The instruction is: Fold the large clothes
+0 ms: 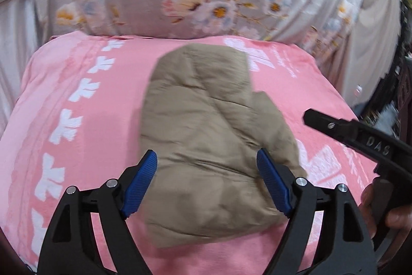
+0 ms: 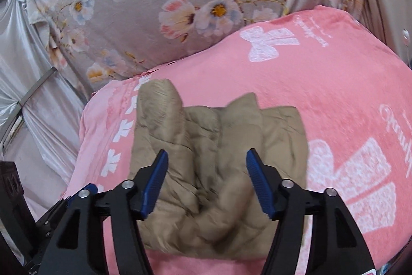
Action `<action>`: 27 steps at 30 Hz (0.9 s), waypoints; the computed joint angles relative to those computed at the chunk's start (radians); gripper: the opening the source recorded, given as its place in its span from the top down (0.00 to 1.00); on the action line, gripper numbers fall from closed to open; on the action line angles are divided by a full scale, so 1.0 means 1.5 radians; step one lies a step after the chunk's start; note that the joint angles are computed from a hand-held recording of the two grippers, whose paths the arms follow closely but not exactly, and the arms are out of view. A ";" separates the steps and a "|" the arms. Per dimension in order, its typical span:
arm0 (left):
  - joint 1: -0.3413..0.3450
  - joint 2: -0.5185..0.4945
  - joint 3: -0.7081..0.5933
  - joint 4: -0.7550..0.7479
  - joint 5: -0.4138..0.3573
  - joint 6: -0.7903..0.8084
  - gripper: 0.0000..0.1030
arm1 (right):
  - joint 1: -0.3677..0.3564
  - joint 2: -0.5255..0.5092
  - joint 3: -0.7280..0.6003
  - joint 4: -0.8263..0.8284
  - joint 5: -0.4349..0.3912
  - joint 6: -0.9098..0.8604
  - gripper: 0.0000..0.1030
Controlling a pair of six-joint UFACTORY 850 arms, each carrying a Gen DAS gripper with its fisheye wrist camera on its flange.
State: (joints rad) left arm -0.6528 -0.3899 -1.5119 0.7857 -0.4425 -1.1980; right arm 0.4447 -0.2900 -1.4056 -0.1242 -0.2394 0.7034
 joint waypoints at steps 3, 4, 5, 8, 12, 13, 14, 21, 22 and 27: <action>0.028 0.013 0.023 0.023 -0.011 -0.048 0.25 | -0.005 -0.057 -0.075 0.134 -0.032 -0.116 0.34; 0.039 0.019 0.033 0.025 -0.014 -0.060 0.25 | -0.007 -0.076 -0.099 0.159 -0.047 -0.127 0.34; 0.049 0.024 0.043 0.027 -0.016 -0.073 0.25 | -0.012 -0.096 -0.124 0.192 -0.061 -0.142 0.34; 0.083 0.038 0.073 0.026 -0.015 -0.106 0.25 | -0.026 -0.146 -0.181 0.265 -0.097 -0.162 0.34; 0.119 0.053 0.109 0.019 -0.004 -0.132 0.25 | -0.034 -0.203 -0.250 0.282 -0.146 -0.149 0.34; 0.123 0.055 0.114 0.019 -0.001 -0.135 0.25 | -0.034 -0.218 -0.269 0.285 -0.159 -0.152 0.34; 0.126 0.055 0.116 0.018 0.000 -0.136 0.25 | -0.034 -0.231 -0.286 0.297 -0.171 -0.162 0.34; 0.124 0.041 0.093 -0.008 0.007 -0.093 0.25 | -0.027 -0.252 -0.339 0.327 -0.194 -0.257 0.88; 0.120 0.036 0.082 -0.007 0.007 -0.086 0.25 | -0.027 -0.239 -0.330 0.325 -0.180 -0.270 0.89; 0.103 0.009 0.019 -0.030 0.015 -0.030 0.25 | -0.030 -0.148 -0.228 0.180 -0.103 -0.199 0.90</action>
